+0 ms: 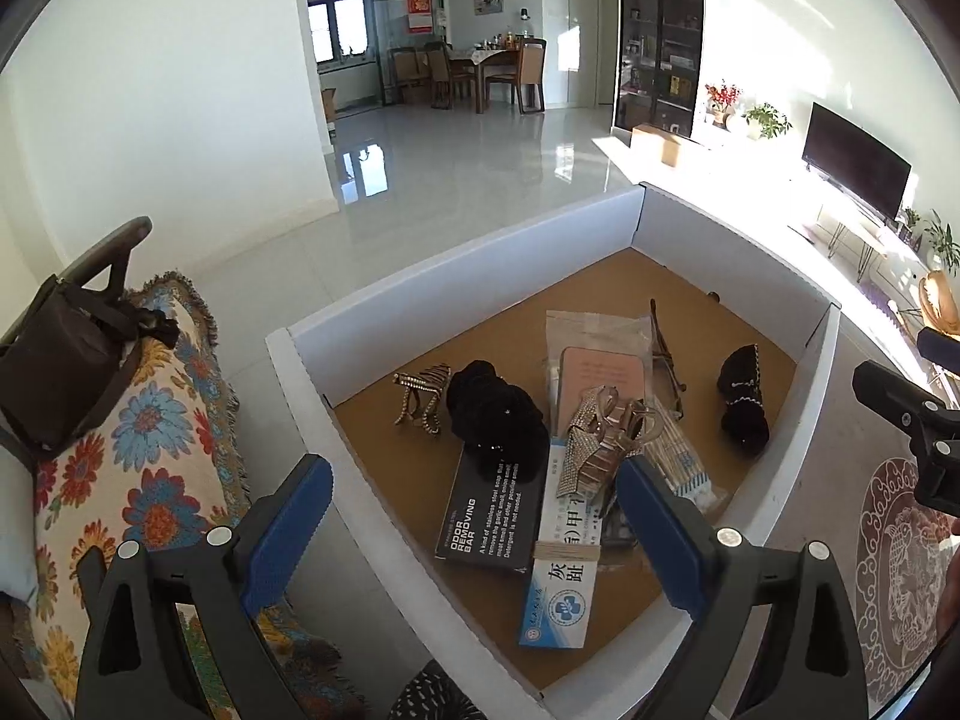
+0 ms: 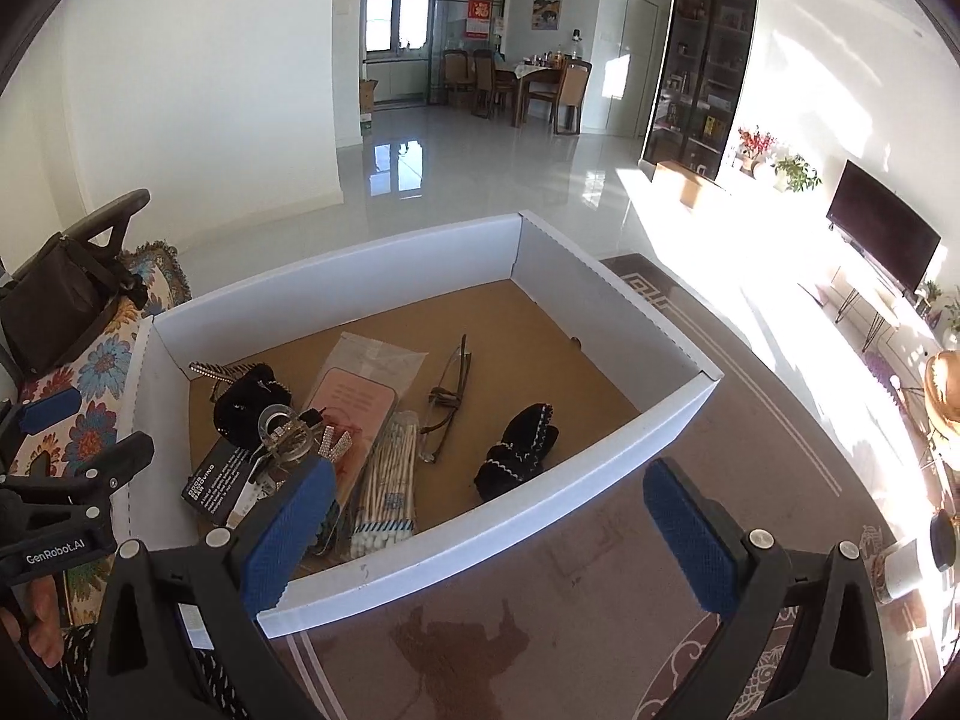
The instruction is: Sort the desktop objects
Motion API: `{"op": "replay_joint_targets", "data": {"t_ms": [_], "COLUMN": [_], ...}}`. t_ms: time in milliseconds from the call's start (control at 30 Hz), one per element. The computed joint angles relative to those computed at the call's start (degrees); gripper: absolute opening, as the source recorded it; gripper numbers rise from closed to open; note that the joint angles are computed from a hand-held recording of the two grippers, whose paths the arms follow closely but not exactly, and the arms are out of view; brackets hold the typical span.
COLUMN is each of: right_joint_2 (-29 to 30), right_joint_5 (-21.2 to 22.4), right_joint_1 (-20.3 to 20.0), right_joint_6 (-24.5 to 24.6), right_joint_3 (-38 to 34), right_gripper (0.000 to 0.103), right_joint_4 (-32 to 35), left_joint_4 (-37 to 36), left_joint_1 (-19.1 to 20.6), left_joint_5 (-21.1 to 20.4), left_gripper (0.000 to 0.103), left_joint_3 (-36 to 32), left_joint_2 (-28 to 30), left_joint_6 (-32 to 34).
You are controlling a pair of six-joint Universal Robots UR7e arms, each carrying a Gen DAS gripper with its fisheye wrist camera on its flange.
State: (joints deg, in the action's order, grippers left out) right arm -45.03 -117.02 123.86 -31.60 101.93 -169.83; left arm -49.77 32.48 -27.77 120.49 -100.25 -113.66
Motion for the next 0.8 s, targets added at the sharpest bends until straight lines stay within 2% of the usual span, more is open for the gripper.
{"op": "replay_joint_targets", "data": {"t_ms": [167,433,800], "right_joint_2": [0.9,1.8,2.1], "right_joint_5": [0.6,1.0,2.4], "right_joint_1": [0.6,0.5,-0.1], "right_joint_6": [-2.4,-5.0,-5.3], "right_joint_3": [0.2,0.6,0.8], "right_gripper": [0.103,0.103,0.103], "right_joint_4": [-2.1,-4.2,-4.0], "left_joint_4": [1.8,-0.3,0.8], "left_joint_1": [0.3,0.8,0.5], "left_joint_5": [0.3,0.9,2.0], "left_gripper": [0.097,0.097,0.097], "left_joint_3": [0.0,1.1,1.1], "left_joint_2": [1.0,0.6,-0.5], "left_joint_6": [-0.8,0.5,-0.4]}}
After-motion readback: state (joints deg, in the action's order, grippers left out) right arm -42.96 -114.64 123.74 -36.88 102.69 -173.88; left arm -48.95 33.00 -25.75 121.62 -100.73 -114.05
